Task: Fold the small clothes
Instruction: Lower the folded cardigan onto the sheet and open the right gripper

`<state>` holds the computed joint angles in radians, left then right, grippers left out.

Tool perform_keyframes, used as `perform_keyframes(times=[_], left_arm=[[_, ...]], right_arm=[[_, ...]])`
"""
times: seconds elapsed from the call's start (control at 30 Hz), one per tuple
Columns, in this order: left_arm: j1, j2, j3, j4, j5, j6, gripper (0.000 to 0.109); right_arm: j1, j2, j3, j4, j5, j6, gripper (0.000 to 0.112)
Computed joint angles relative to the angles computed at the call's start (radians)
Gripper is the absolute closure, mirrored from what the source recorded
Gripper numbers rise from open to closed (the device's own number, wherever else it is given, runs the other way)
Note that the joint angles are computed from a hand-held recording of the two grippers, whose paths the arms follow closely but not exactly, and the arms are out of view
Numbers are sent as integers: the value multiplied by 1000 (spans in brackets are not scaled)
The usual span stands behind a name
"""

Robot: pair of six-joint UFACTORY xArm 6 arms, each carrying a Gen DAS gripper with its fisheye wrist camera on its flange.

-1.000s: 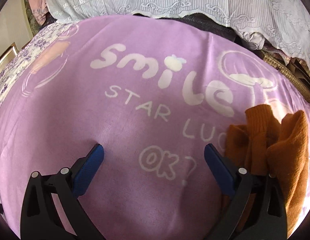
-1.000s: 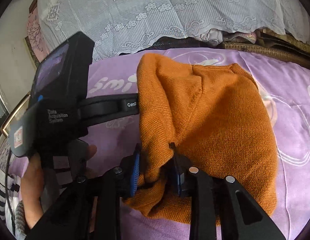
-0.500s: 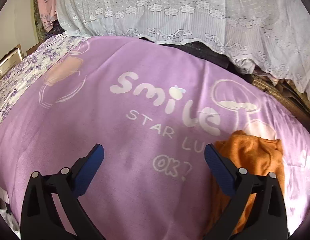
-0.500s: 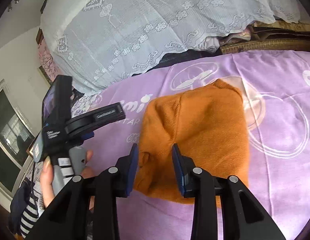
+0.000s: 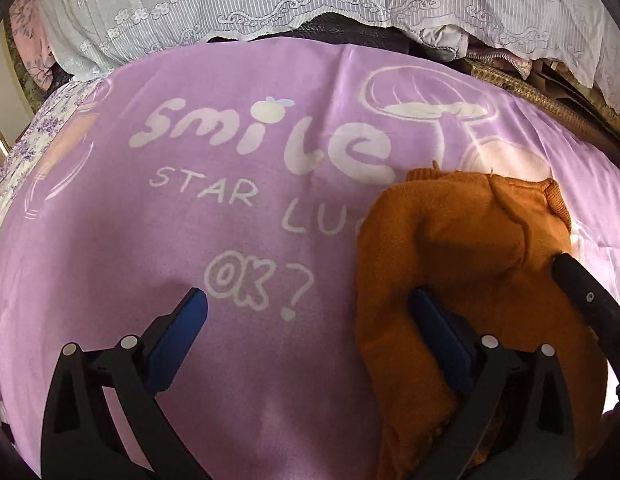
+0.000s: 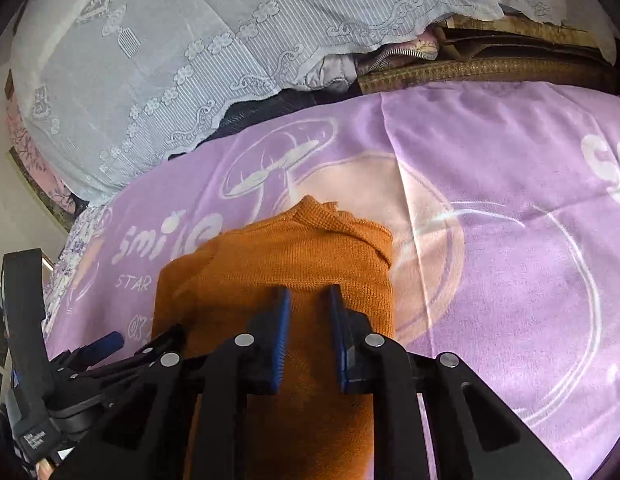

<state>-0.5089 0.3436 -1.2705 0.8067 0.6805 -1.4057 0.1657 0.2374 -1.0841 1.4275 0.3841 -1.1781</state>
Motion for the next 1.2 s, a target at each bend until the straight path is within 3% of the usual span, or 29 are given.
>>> perform_keyframes(times=[0.2,0.3,0.43,0.5,0.6,0.73,0.77,0.83,0.9,1.0,1.13,1.2], left_arm=[[-45,23,-47,75,113,-18,9],[-52,-35,-10,87,101,-40,10],[-79,-111,47,183,2,-100,10],[-98,-81,26,166,-26,-51,10],[-126,39,-51,111,22,30,9],[-76,-16,52,75,-135,-19,9],[-54,-30,87,59,-204,-29,9],[-33,-45,128,45,-275,-44,9],[-37,-59,149,63,-281,-68,9],[-47,-70,163,99,-276,-110,9],[-29,-95,192,125,-330,-152,9],[-25,-101,198,134,-343,-158,9]], right_arm=[[-76,1,0,50,164,-12,95],[-118,-35,27,103,223,-7,97],[-123,-13,-16,67,212,41,93],[-122,34,-54,4,224,116,95],[-127,115,-133,-55,235,210,95],[-164,234,-250,-37,335,280,100],[-167,247,-261,-16,325,280,109],[-167,246,-252,56,256,269,112],[-174,216,-223,140,162,231,110],[-213,189,-203,161,277,196,110],[-201,101,-115,120,368,103,107],[-163,102,-124,49,336,100,107]])
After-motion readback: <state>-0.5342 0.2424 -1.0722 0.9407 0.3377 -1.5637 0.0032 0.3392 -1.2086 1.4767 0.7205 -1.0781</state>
